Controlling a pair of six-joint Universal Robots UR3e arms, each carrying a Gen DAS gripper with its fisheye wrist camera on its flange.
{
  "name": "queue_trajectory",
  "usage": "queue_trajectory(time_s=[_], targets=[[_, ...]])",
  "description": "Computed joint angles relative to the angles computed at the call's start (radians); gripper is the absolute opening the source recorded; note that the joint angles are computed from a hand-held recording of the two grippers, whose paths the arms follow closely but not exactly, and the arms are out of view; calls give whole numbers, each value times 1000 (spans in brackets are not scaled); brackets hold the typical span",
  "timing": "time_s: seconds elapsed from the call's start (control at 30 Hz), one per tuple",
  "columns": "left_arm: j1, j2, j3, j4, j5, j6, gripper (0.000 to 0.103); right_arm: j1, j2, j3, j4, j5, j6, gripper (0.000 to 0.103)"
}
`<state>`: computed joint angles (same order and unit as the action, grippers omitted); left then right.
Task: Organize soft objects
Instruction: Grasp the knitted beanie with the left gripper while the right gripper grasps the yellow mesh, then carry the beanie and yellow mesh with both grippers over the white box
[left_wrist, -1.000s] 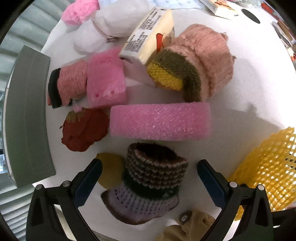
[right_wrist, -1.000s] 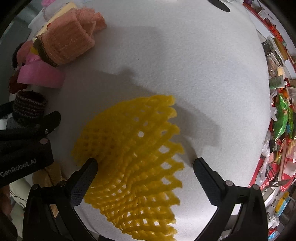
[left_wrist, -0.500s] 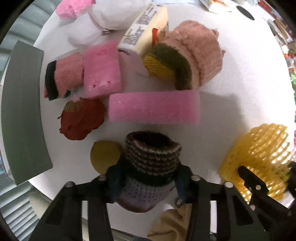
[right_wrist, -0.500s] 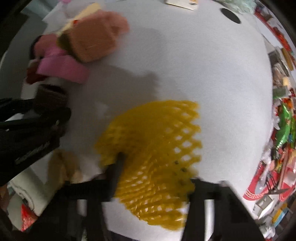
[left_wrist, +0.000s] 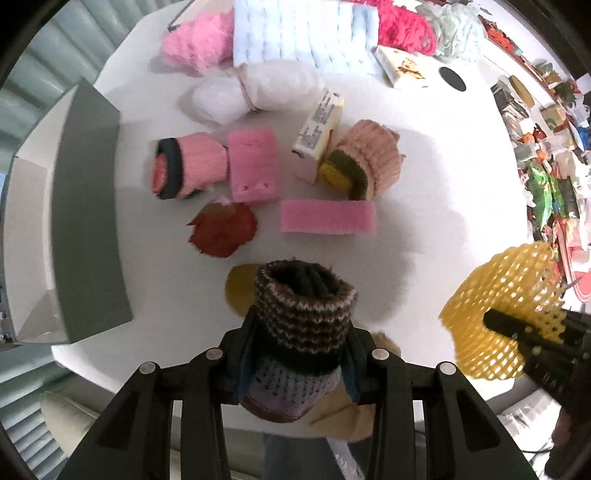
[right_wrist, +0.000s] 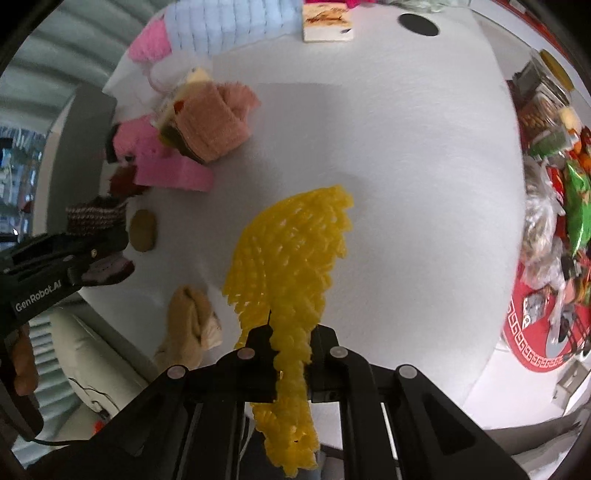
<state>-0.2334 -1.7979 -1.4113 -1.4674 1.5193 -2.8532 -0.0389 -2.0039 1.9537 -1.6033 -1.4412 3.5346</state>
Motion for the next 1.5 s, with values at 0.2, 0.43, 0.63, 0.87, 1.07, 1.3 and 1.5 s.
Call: queue_trajectory(time_s=[0.2,0.43,0.63,0.87,1.07,1.3,1.5], targets=[[55,106,87,-161,-12,53,40,0,-14,-92,59,5,28,10],[149,201,131,-227,-29,108,40,68,78,-249,106,-37,38,10],[234,234,195,-253,-49,123,40,99,138,-387,141,-42,-4,10],[357,288,201,-270,-90,174,40,173,246,-521,122,-61,13,10],[449,270,222,-270,-122,231,40,244,343,-629,122,-96,72,10],[532,147,356,-307,-141,390,40,341,500,-775,70,-134,208,10],[598,-22,571,-375,-171,517,40,424,711,-1030,102,-172,321,10]])
